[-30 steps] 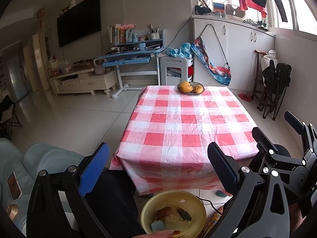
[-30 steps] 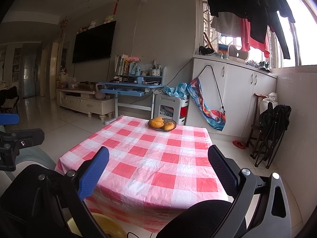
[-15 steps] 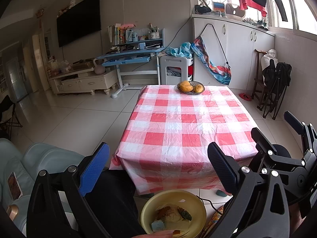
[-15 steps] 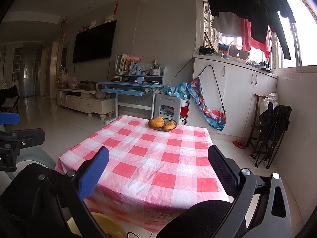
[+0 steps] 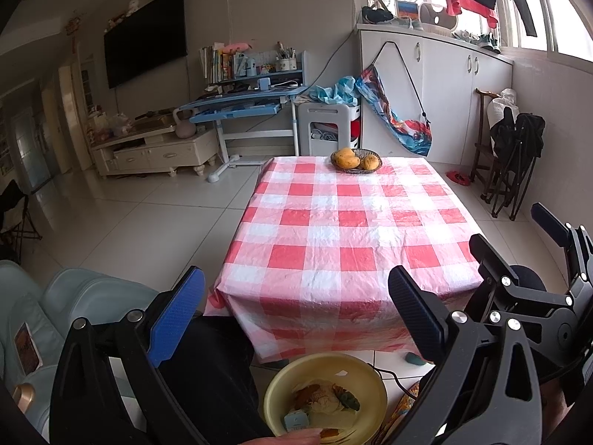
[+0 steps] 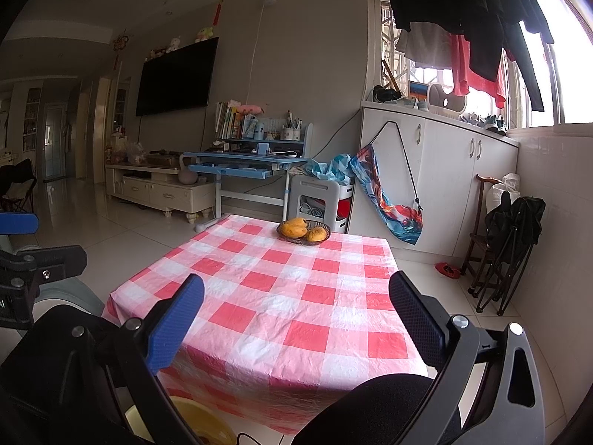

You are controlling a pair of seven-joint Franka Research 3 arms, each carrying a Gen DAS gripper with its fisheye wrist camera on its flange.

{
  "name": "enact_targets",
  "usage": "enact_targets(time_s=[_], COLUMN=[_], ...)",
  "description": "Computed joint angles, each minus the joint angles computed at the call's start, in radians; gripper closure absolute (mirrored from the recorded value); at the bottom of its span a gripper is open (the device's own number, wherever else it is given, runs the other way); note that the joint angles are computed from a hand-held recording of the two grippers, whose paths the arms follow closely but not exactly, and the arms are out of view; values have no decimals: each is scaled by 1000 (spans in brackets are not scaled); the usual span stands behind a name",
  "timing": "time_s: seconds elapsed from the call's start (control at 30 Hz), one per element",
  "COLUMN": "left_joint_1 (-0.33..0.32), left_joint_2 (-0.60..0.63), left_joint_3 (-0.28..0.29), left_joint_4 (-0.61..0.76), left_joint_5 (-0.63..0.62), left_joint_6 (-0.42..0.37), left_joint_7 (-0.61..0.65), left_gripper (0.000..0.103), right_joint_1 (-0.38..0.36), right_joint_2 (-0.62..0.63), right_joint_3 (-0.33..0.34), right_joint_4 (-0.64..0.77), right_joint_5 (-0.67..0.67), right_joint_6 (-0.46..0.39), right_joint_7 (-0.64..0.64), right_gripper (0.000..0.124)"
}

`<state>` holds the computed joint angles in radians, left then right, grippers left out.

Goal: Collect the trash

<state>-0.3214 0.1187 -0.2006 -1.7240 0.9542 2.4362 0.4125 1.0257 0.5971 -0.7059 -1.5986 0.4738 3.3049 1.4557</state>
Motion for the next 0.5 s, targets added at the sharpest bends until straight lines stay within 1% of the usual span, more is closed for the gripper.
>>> enact_targets(time_s=[0.27,0.47,0.5], left_joint_1=[2,-3,-4], left_joint_2=[2,9,9], left_joint_3=[0,-2,-2], left_joint_4=[-5,-1,-2], left_joint_5=[-9,-18,-20], left_joint_6=[5,1,1], left_joint_7=[15,37,40], left_gripper=[7,7,7], right_joint_1=[-21,-29,-21], right_joint_2=[-7,-11,-6], right_joint_3=[16,24,16], right_joint_4=[-4,-6,-3], right_joint_5=[-12,-12,-9], right_joint_6=[0,1,-2], right_joint_7=[-18,-24,-22], right_gripper=[28,28,28])
